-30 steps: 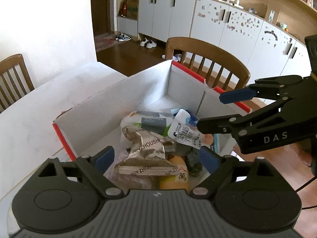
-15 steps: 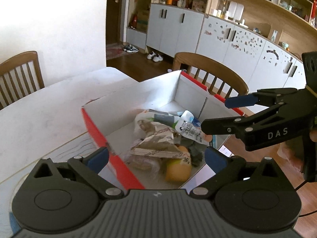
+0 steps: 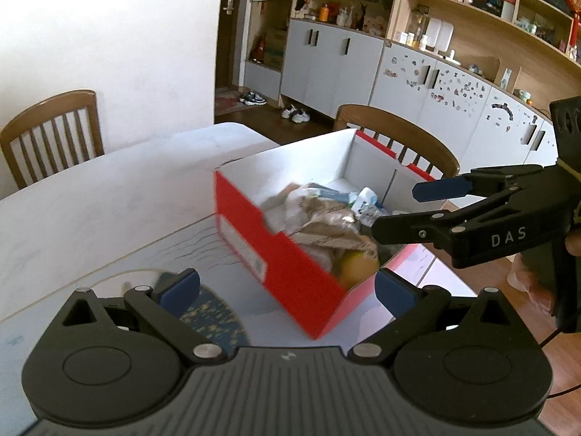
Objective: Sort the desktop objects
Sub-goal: 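Lift both tools out of the box and move back over the mat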
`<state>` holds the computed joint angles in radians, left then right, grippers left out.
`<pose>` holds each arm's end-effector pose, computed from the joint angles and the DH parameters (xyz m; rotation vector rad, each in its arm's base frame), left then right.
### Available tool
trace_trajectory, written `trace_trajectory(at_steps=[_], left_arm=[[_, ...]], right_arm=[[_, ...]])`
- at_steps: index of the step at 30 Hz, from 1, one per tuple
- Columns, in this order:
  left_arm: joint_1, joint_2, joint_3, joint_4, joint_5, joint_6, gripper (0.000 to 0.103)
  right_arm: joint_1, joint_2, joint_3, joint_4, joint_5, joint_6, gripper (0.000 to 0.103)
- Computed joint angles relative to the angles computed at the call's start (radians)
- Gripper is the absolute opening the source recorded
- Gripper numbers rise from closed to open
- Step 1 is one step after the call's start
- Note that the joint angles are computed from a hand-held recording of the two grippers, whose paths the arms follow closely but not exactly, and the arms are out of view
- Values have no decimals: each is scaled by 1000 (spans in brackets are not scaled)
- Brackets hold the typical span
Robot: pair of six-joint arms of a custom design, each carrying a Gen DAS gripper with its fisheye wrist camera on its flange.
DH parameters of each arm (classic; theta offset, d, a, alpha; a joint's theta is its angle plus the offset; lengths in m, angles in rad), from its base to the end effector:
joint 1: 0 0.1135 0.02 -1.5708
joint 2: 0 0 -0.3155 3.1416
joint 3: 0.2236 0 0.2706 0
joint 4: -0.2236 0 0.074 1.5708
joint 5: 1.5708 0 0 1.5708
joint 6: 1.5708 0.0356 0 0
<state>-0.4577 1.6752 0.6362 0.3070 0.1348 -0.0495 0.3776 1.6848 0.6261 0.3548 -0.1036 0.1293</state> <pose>0.2847 -0.1456 0.1572 0.5408 2.2667 -0.4128 0.2969 0.1217 0.1555 -0.3394 2.2743 0.3821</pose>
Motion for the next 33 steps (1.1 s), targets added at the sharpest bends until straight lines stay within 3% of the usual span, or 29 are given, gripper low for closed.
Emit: trace_trajectory(at_steps=[11,24,33], left_arm=[[243,-128,-195,67,155,147,103],[503,-37,-283,131,357,380,103],[596,72,-288,202,409,482,103]], right_arm=[[221,30,11,15,136,138,93],[427,152,81,33,259,285,97],[493,229,151,-13,305,336,97]])
